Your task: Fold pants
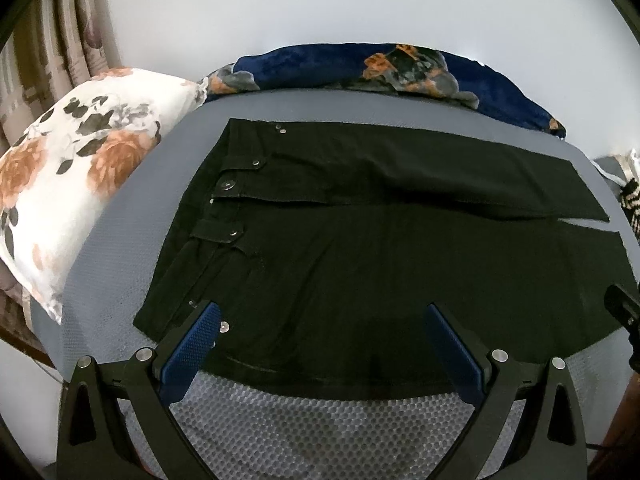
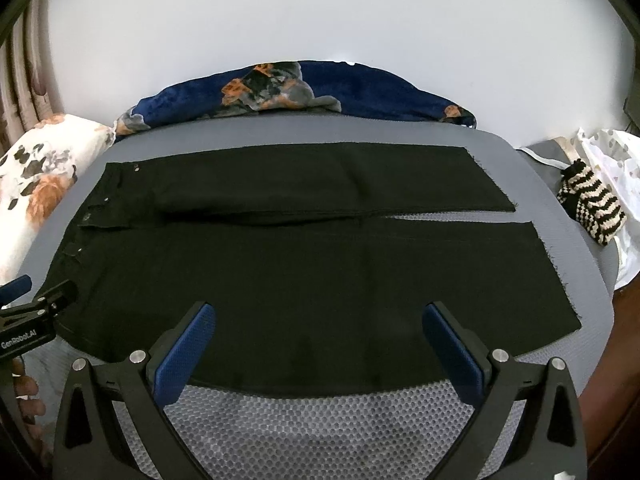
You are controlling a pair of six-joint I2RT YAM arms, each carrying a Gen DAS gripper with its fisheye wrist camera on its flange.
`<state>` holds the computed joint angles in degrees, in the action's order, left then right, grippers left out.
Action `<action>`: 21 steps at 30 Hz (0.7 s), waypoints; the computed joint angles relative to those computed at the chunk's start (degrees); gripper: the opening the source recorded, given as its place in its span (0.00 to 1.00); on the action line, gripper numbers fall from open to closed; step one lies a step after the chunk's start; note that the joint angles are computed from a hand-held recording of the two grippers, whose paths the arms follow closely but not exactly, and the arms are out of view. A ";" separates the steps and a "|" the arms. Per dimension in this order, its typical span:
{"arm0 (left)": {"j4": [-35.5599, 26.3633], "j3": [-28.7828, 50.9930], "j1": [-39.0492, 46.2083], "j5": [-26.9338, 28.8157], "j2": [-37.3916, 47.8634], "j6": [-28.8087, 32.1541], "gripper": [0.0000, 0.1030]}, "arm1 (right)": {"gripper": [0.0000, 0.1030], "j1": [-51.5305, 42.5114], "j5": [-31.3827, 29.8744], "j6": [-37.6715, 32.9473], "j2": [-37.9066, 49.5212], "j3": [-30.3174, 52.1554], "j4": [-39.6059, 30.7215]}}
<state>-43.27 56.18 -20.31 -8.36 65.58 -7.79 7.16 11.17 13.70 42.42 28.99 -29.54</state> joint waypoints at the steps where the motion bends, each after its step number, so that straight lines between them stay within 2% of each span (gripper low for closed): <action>1: -0.16 0.02 0.07 0.33 0.16 0.14 0.98 | 1.00 0.24 0.16 0.25 0.23 0.02 0.17; 21: -0.97 -0.21 0.90 -0.49 1.88 0.32 0.98 | 1.00 3.89 2.19 2.50 4.93 0.78 1.47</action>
<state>-44.23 55.97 -19.42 -8.85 67.47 -7.47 11.05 13.36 16.20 47.34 29.78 -28.07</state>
